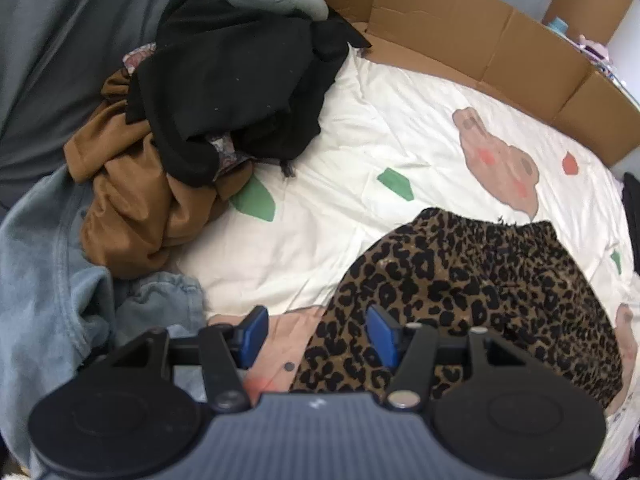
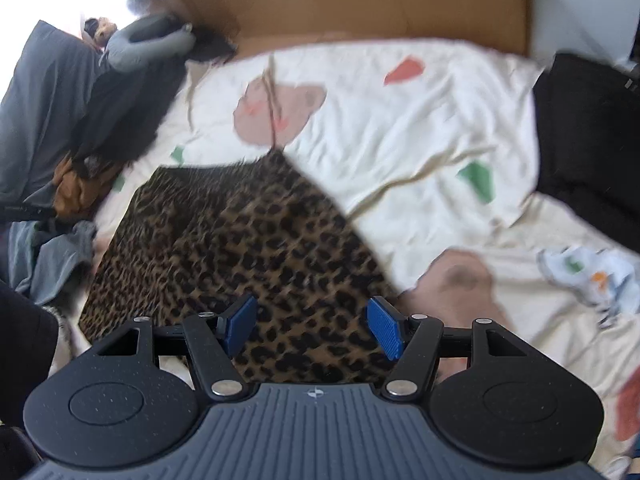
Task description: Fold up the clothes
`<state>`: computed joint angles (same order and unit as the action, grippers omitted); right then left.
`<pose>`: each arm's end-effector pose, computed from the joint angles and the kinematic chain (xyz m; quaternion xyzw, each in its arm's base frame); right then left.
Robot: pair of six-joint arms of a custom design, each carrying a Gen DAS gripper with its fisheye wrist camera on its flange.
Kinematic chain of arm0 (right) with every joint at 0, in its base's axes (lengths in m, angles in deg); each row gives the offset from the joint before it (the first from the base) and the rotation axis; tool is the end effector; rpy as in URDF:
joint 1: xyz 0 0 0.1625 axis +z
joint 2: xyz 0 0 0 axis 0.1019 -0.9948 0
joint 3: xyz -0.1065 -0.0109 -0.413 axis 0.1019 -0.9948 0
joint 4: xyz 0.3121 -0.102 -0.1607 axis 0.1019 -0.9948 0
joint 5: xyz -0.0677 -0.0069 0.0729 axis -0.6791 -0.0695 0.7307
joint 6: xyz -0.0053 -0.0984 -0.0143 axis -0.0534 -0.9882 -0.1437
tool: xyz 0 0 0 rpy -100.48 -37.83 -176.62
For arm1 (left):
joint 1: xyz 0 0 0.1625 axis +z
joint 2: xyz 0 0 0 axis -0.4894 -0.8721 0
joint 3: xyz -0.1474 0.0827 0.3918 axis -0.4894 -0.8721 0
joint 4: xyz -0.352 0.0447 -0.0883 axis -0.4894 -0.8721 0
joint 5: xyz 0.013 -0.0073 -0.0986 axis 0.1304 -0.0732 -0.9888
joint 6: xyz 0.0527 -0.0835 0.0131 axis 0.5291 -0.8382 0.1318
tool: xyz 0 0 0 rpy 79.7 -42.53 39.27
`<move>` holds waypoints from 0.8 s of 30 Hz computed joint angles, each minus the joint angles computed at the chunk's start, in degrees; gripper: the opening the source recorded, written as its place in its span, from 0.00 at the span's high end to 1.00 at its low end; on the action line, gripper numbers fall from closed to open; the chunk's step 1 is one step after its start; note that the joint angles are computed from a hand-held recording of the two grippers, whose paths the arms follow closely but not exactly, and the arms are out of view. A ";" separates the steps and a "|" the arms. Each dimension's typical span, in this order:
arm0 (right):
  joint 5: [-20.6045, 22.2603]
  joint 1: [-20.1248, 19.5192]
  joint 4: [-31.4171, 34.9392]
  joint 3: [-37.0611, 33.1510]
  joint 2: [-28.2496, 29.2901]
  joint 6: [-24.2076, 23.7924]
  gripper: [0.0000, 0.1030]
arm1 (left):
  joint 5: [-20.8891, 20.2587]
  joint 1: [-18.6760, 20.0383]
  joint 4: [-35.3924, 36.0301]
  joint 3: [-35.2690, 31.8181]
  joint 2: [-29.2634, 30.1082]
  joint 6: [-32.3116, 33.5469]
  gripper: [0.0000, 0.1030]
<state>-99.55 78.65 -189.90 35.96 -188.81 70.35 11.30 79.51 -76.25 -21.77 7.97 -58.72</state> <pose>0.0669 -0.3116 0.5294 -0.0080 -0.9505 0.2242 0.2149 -0.2645 -0.6248 0.4289 0.1877 0.9201 -0.1065 0.3270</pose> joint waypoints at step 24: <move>-7.50 0.18 -20.97 9.60 7.80 -5.52 0.28 | -1.86 0.92 -10.49 7.27 4.36 10.56 0.15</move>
